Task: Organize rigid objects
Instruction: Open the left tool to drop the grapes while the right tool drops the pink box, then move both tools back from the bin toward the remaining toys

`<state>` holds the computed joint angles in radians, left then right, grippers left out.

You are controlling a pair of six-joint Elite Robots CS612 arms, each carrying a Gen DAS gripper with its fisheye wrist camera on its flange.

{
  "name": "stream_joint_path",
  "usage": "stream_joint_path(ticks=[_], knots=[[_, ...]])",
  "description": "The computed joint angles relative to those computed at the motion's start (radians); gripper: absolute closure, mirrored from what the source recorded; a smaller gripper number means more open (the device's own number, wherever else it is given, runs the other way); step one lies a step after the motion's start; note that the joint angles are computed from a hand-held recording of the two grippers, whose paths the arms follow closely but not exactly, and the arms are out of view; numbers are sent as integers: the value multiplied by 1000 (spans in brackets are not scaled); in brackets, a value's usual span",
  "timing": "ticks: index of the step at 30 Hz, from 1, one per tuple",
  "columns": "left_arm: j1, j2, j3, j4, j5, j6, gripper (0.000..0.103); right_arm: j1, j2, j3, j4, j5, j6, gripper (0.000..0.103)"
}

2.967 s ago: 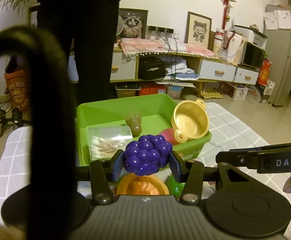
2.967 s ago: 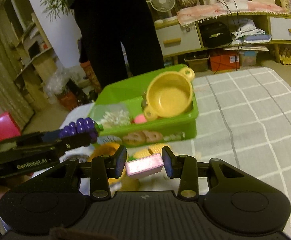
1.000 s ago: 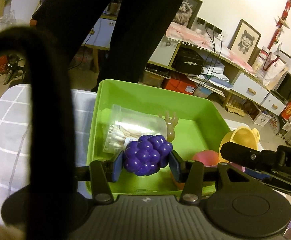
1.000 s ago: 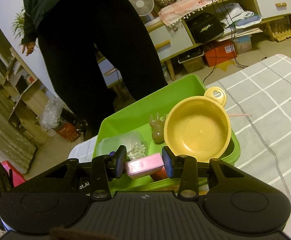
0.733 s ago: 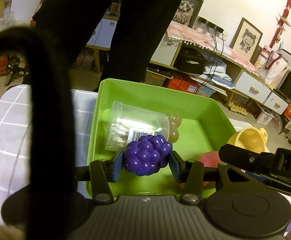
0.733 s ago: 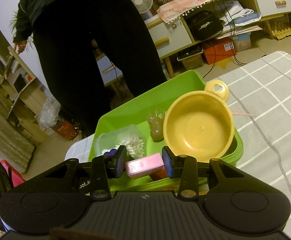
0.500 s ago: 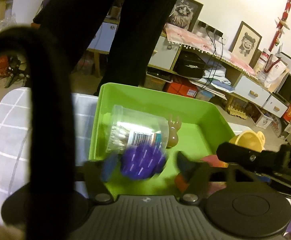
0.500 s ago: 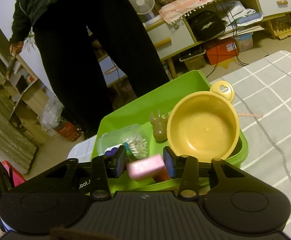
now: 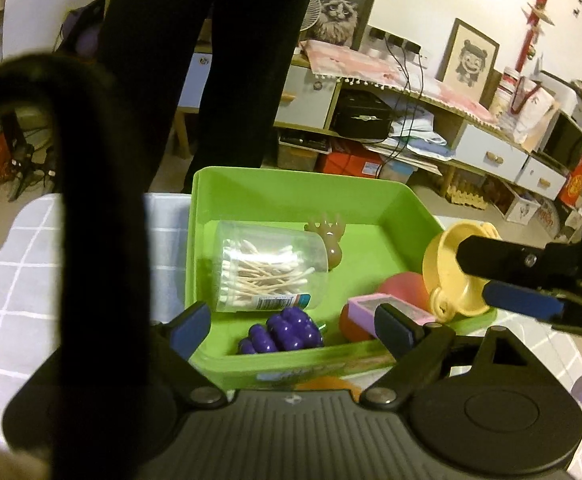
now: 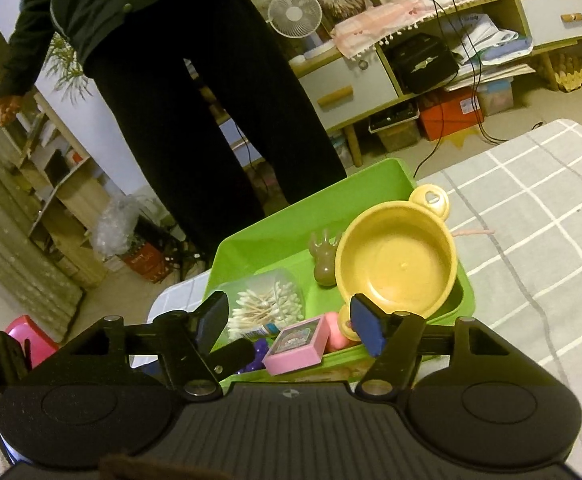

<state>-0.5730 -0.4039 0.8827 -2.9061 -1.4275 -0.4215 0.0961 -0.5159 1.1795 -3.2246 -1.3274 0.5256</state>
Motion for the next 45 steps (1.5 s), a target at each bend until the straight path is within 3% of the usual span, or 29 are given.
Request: stream_joint_path(ticks=[22, 38, 45], knots=[[5, -131, 238, -64, 26, 63, 28, 8, -84, 145, 42, -69, -204, 16], [3, -166, 333, -72, 69, 114, 27, -10, -112, 226, 32, -114, -255, 11], [-4, -166, 371, -111, 81, 79, 27, -12, -117, 252, 23, -147, -281, 8]])
